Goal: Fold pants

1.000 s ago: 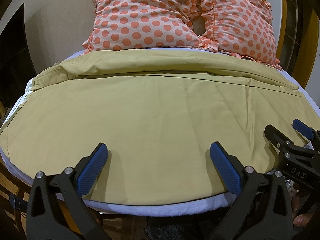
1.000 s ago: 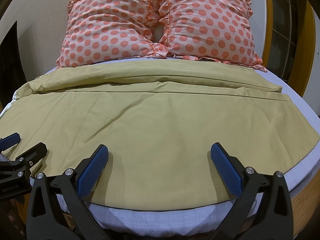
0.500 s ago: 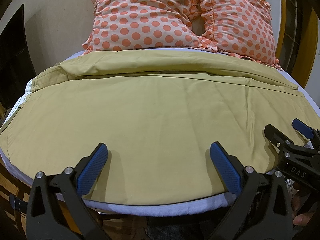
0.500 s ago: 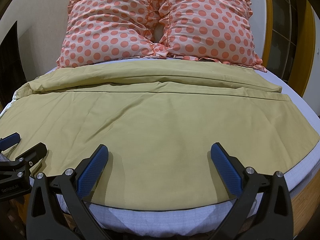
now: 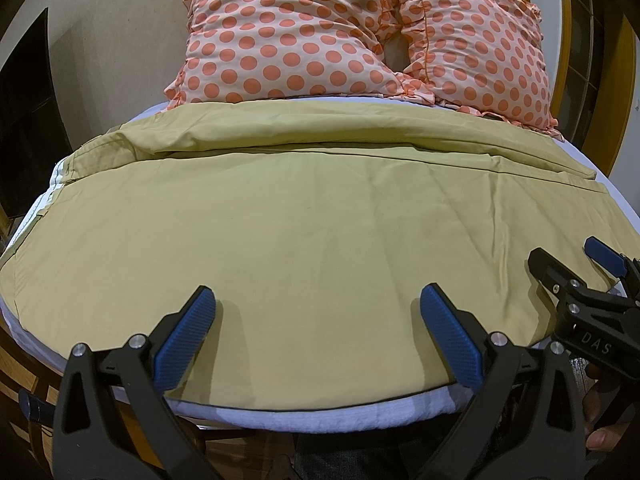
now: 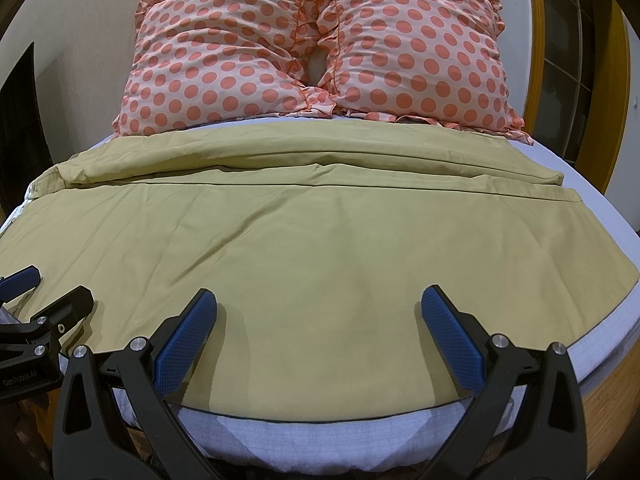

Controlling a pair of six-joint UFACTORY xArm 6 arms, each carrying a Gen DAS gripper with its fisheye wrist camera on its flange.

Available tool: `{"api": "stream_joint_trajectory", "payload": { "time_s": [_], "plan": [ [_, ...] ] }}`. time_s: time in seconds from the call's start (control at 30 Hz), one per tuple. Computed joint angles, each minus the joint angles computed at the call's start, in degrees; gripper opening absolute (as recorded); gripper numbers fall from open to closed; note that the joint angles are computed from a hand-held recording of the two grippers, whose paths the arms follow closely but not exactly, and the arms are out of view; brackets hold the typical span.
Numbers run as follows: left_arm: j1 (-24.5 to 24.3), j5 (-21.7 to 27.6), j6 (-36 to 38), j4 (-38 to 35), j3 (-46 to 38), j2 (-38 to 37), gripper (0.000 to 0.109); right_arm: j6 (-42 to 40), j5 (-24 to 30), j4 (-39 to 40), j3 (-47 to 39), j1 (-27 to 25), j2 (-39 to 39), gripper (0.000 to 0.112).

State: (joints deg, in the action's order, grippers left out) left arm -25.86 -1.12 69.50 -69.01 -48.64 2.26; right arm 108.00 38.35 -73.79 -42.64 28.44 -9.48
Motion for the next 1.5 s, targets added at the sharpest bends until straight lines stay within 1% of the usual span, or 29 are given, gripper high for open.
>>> {"api": "stream_joint_trajectory", "payload": {
  "time_s": [0.77,0.8,0.87,0.9,0.93,1.0,1.03,1.07,1.1,1.17,1.2,1.23,1.27,1.33,1.37,1.4,1.5],
  "plan": [
    [-0.1,-0.1,1.1,-1.1,-0.2,0.1,0.101,1.0,0.4,-0.7,0.0,0.8,0.4,0.102],
    [-0.1,0.0,1.0,-1.0,-0.2,0.1,0.101,-0.5,-0.8,0.2,0.1,0.2,0.3,0.102],
    [0.3,0.5,-0.5,1.0,0.1,-0.1,0.101,-6.9,-7.0,5.1,0.6,-3.6,-1.1,0.102],
    [0.7,1.1,-3.2,4.1,0.4,-0.3,0.101,-8.7,-10.9,6.9,1.1,-6.4,-2.0,0.102],
    [1.2,1.7,-6.2,7.6,0.7,-0.3,0.101,-10.5,-12.4,9.3,1.5,-9.2,-4.0,0.102],
    [2.4,2.6,-12.2,14.6,0.8,-0.4,0.101,-12.8,-11.2,12.5,1.6,-12.6,-7.2,0.102],
    [2.8,2.5,-13.1,15.5,0.2,0.0,0.101,-14.8,-10.1,14.8,0.8,-14.8,-7.9,0.102],
    [2.5,2.1,-12.0,14.1,-0.1,0.1,0.101,-17.8,-9.4,17.7,-0.5,-17.2,-7.8,0.102],
    [2.5,2.3,-11.5,13.3,-1.6,1.0,0.101,-21.4,-9.0,21.1,-3.3,-20.4,-6.3,0.102],
    [2.2,2.5,-5.3,6.6,-2.1,0.3,0.101,-26.5,-6.3,26.7,-10.4,-26.0,-0.7,0.102],
    [2.0,2.3,-2.7,4.0,-2.9,0.4,0.101,-28.0,-4.9,28.3,-12.9,-27.7,1.5,0.096],
    [1.6,1.7,0.6,0.7,-4.0,0.7,0.101,-30.3,-2.6,30.5,-17.0,-29.4,5.1,0.087],
    [1.2,1.0,5.4,-3.8,-5.3,1.1,0.101,-32.0,-0.6,32.7,-21.3,-31.1,9.0,0.084],
    [0.7,0.3,11.1,-9.1,-7.4,1.9,0.101,-35.6,2.0,38.1,-29.2,-34.6,16.5,0.074],
    [0.6,0.0,12.7,-10.7,-8.3,2.2,0.101,-37.7,4.2,41.8,-35.0,-36.3,21.7,0.072],
    [0.5,0.0,13.7,-11.5,-9.0,2.6,0.101,-38.2,5.6,43.8,-38.5,-37.1,24.8,0.069],
    [0.8,0.9,15.4,-12.8,-10.8,3.6,0.101,-38.6,9.5,48.7,-49.1,-39.1,33.8,0.069]
  ]
}}
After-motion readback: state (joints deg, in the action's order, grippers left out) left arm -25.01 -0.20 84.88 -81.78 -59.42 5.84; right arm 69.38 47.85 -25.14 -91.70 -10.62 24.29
